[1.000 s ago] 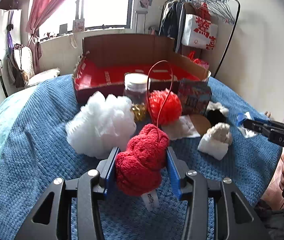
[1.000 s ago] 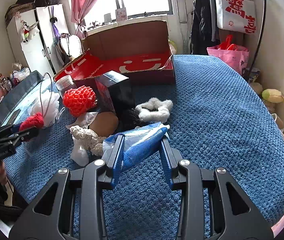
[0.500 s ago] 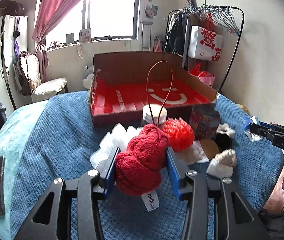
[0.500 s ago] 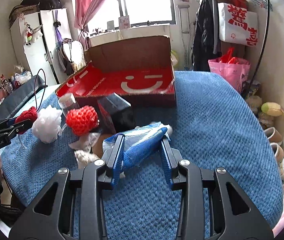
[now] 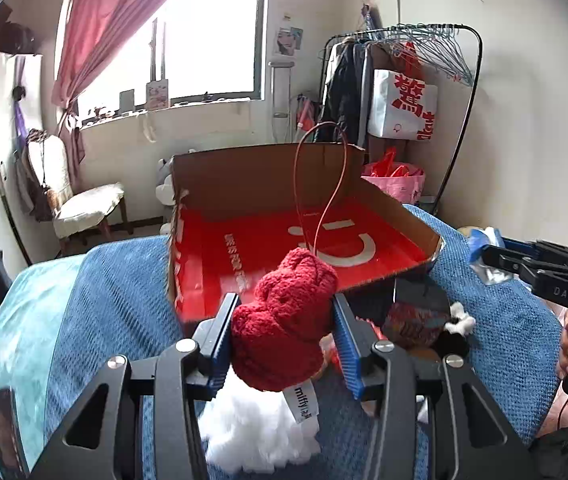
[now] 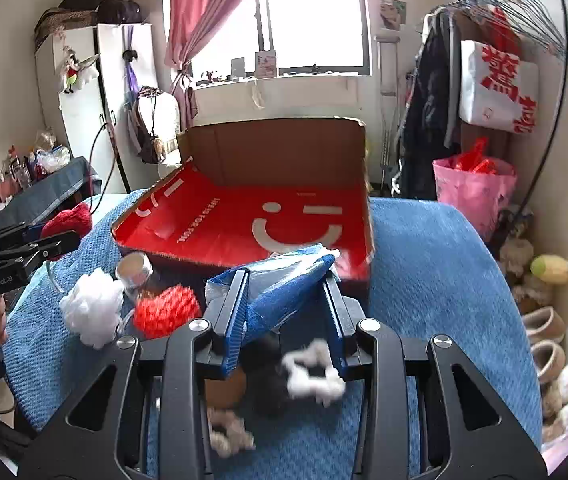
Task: Organize soft objects
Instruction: 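Carry the red bunny and blue-and-white packet with both grippers into the red-lined box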
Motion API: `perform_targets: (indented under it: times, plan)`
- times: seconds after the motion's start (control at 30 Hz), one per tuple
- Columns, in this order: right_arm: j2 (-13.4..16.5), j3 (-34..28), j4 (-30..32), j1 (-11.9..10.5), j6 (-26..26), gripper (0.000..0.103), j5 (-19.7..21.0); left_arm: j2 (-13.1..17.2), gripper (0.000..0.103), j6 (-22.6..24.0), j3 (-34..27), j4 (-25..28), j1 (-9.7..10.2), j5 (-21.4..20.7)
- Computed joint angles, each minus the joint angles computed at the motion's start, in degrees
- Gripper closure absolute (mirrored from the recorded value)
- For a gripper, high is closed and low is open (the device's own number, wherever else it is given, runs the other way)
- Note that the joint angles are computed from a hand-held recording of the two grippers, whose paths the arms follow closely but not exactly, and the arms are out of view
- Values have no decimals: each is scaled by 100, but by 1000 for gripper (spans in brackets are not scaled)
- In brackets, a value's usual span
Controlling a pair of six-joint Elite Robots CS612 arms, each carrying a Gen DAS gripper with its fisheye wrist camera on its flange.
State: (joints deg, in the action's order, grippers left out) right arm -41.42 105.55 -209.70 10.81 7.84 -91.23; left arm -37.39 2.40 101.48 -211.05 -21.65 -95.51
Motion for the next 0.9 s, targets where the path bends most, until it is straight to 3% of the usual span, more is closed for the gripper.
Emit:
perform_targets:
  times: [0.4,0.6,0.9]
  plan:
    - [217,-956,1003,-59,-698,70,282,152,55,338,-937,1262,80,-415]
    - [362,-1564,1827,-88,-953,70,408,360,55,452,-1684,2450,106,-520]
    - [827,-2849,3920,-139,-1283,70,533,790,55,665,-2868,4460,104,-662]
